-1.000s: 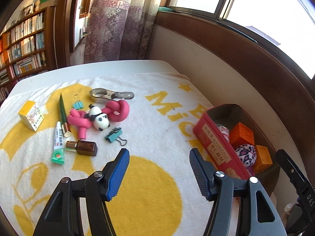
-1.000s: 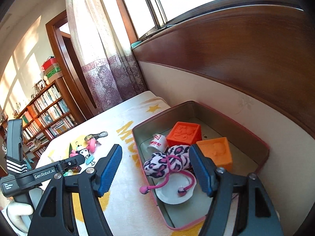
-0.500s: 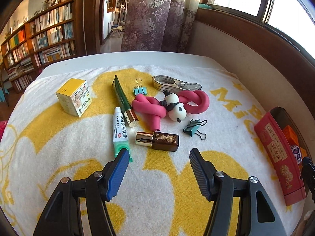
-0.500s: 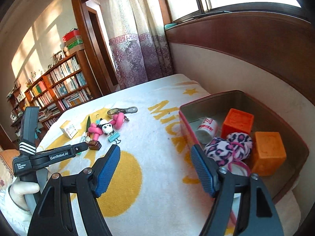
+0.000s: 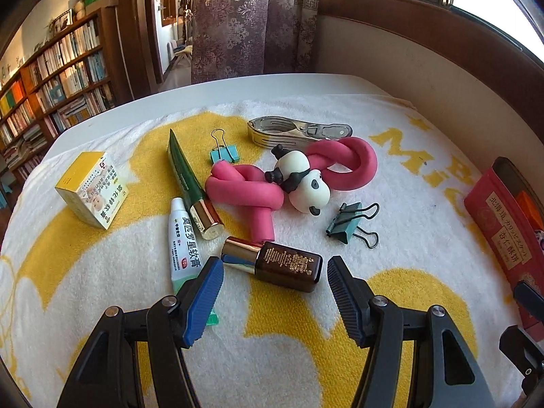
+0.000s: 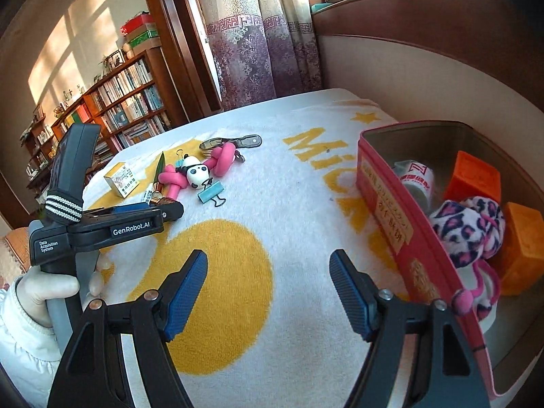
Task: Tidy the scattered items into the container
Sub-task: 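Withdraw left tool from tin toward brown bottle, then grasp brown bottle with left tool while right tool approaches teal binder clip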
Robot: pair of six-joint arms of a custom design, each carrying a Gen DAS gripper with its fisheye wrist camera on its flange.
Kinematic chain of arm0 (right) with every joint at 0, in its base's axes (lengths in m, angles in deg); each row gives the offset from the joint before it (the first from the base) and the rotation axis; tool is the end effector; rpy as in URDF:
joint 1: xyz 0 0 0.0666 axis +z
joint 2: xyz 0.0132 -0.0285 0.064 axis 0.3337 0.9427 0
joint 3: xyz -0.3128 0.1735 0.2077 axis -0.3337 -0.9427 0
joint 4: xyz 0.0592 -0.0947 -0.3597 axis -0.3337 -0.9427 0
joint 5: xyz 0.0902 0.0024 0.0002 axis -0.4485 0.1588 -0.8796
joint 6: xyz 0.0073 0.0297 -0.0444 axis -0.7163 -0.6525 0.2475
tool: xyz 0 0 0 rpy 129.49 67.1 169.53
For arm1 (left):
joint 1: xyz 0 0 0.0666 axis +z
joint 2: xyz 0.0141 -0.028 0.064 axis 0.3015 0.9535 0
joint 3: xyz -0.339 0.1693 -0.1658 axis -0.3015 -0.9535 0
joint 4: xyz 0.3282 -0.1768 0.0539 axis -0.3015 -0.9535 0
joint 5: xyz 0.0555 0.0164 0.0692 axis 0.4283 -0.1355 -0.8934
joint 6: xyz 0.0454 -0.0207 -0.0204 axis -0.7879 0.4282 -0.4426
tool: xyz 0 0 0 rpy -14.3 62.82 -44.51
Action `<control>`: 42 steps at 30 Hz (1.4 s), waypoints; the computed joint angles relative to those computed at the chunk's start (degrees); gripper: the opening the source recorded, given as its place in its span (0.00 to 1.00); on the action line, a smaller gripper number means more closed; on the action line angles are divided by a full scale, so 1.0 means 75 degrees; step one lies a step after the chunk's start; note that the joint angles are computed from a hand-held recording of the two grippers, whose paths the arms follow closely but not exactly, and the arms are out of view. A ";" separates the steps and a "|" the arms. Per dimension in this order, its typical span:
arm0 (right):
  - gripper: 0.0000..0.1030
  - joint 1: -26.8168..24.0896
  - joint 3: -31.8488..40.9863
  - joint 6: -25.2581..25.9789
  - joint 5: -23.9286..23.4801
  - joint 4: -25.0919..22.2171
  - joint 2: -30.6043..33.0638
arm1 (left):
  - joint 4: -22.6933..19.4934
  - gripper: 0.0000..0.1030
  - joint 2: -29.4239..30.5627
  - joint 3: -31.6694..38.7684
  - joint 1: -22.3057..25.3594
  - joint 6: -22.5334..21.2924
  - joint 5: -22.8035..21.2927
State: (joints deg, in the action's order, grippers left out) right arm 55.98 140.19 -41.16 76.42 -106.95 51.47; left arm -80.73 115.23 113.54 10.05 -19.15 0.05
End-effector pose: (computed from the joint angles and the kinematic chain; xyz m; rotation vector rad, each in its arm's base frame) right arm 0.3284 0.2289 0.5367 0.1034 2.3461 0.2421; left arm 0.4555 -0.0666 0.4927 0.3873 2.5069 -0.2224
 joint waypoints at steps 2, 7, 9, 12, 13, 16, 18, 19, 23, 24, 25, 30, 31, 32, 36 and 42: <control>0.75 -0.0019 -0.0001 0.0005 -0.0085 -0.0015 0.0033 | -0.0005 0.63 0.0090 0.0036 0.0024 0.0028 0.0024; 0.75 -0.0004 0.0038 0.0087 -0.0203 -0.0077 0.0141 | 0.0068 0.63 0.0169 0.0088 0.0087 -0.0001 0.0226; 0.75 -0.0006 0.0047 0.0102 -0.0258 -0.0107 0.0172 | 0.0076 0.63 0.0184 0.0098 0.0124 -0.0019 0.0354; 0.75 -0.0047 0.0031 0.0040 -0.0331 -0.0136 0.0173 | 0.0068 0.63 0.0190 0.0105 0.0169 -0.0099 0.0494; 0.75 -0.0072 0.0020 0.0007 -0.0371 -0.0137 0.0169 | 0.0077 0.61 0.0178 0.0090 0.0173 -0.0130 0.0487; 0.75 -0.0149 -0.0023 -0.0091 -0.0494 -0.0136 0.0158 | 0.0099 0.61 0.0109 0.0027 0.0156 -0.0242 0.0434; 0.75 -0.0203 -0.0053 -0.0147 -0.0592 -0.0125 0.0150 | 0.0155 0.61 0.0026 -0.0059 0.0131 -0.0307 0.0352; 0.75 -0.0226 -0.0068 -0.0171 -0.0638 -0.0119 0.0145 | 0.0186 0.61 -0.0022 -0.0105 0.0112 -0.0317 0.0291; 0.75 -0.0288 -0.0104 -0.0226 -0.0769 -0.0096 0.0136 | 0.0231 0.61 -0.0180 -0.0221 0.0081 -0.0279 0.0072; 0.75 -0.0297 -0.0111 -0.0228 -0.0793 -0.0088 0.0136 | 0.0198 0.61 -0.0217 -0.0235 0.0088 -0.0257 0.0051; 0.75 -0.0300 -0.0111 -0.0231 -0.0809 -0.0086 0.0138 | 0.0159 0.61 -0.0247 -0.0243 0.0098 -0.0231 0.0033; 0.75 -0.0321 -0.0118 -0.0239 -0.0889 -0.0076 0.0138 | -0.0028 0.61 -0.0483 -0.0353 0.0199 -0.0169 0.0105; 0.75 -0.0322 -0.0120 -0.0239 -0.0900 -0.0074 0.0139 | -0.0057 0.61 -0.0548 -0.0389 0.0217 -0.0167 0.0127; 0.75 -0.0322 -0.0123 -0.0239 -0.0910 -0.0071 0.0140 | -0.0087 0.61 -0.0609 -0.0415 0.0229 -0.0158 0.0161; 0.75 -0.0329 -0.0119 -0.0264 -0.0948 -0.0090 0.0152 | -0.0135 0.61 -0.0832 -0.0516 0.0318 -0.0208 0.0363; 0.75 -0.0352 0.0200 0.0156 -0.1220 -0.0458 0.0406 | -0.0191 0.61 -0.0928 -0.0585 0.0507 -0.0243 0.0648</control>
